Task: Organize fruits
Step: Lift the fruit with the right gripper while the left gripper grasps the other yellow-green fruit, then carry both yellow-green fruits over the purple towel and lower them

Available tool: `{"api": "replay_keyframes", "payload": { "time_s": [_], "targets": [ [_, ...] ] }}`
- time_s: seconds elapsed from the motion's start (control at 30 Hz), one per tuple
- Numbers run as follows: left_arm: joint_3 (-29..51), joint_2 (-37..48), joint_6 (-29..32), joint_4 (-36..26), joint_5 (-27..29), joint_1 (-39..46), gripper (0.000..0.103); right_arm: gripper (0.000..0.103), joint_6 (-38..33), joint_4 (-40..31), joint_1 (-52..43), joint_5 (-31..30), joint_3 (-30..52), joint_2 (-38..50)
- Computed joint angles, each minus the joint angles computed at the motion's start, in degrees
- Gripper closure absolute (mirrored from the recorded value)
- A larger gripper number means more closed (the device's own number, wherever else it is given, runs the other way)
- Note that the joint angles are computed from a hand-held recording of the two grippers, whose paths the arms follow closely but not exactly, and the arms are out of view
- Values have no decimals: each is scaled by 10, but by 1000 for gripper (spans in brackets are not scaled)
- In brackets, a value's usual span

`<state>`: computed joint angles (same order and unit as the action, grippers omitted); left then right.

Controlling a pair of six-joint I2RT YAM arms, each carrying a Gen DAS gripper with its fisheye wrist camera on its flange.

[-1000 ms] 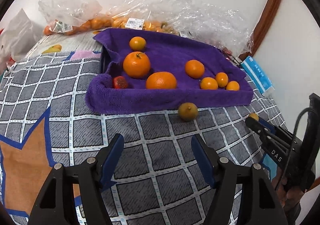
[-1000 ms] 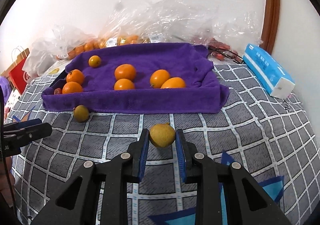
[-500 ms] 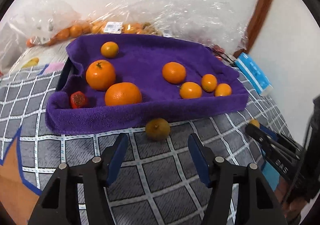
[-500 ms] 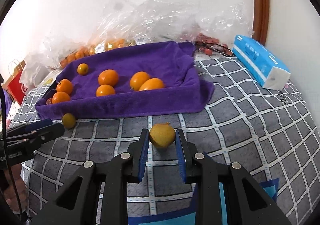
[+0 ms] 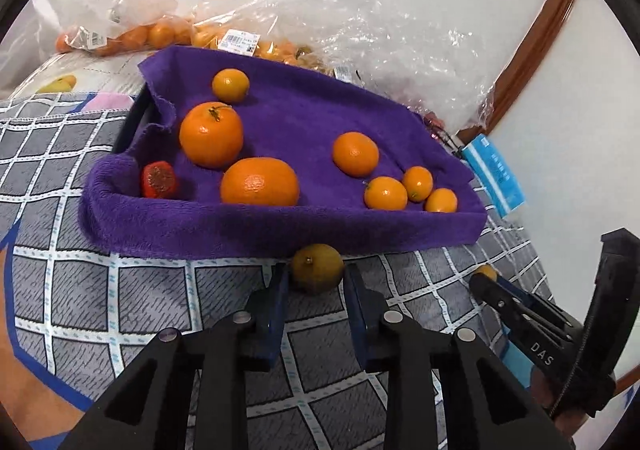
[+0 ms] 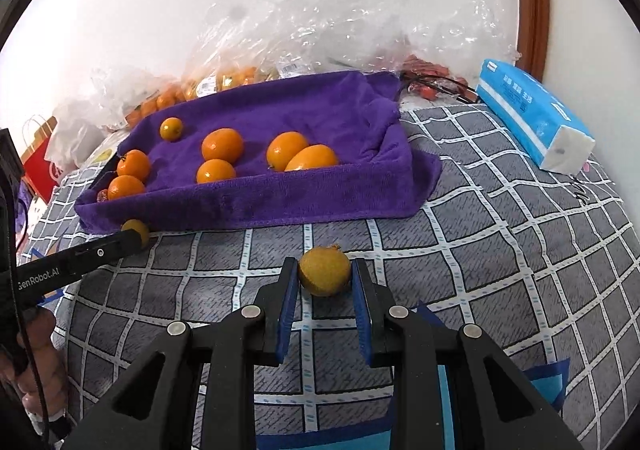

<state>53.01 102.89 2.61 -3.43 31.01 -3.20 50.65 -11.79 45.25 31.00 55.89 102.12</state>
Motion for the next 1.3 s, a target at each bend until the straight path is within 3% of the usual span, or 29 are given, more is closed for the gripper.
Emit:
{"api": "replay_keyframes", "payload": {
  "time_s": [0.43,0.8,1.03,1.3],
  "targets": [
    [-51,-59,13,35,-21,17,77,76,1,-4,7,17,0,-5],
    [-41,-93,67,-84,5,102,77,76,10,-32,47,39,49,16],
    [-50,-142,80,-127,5,129,77,76,26,-59,84,43,95,27],
    [-23,-191,74,-182,-8,141,77,76,53,-139,110,68,154,18]
  ]
}}
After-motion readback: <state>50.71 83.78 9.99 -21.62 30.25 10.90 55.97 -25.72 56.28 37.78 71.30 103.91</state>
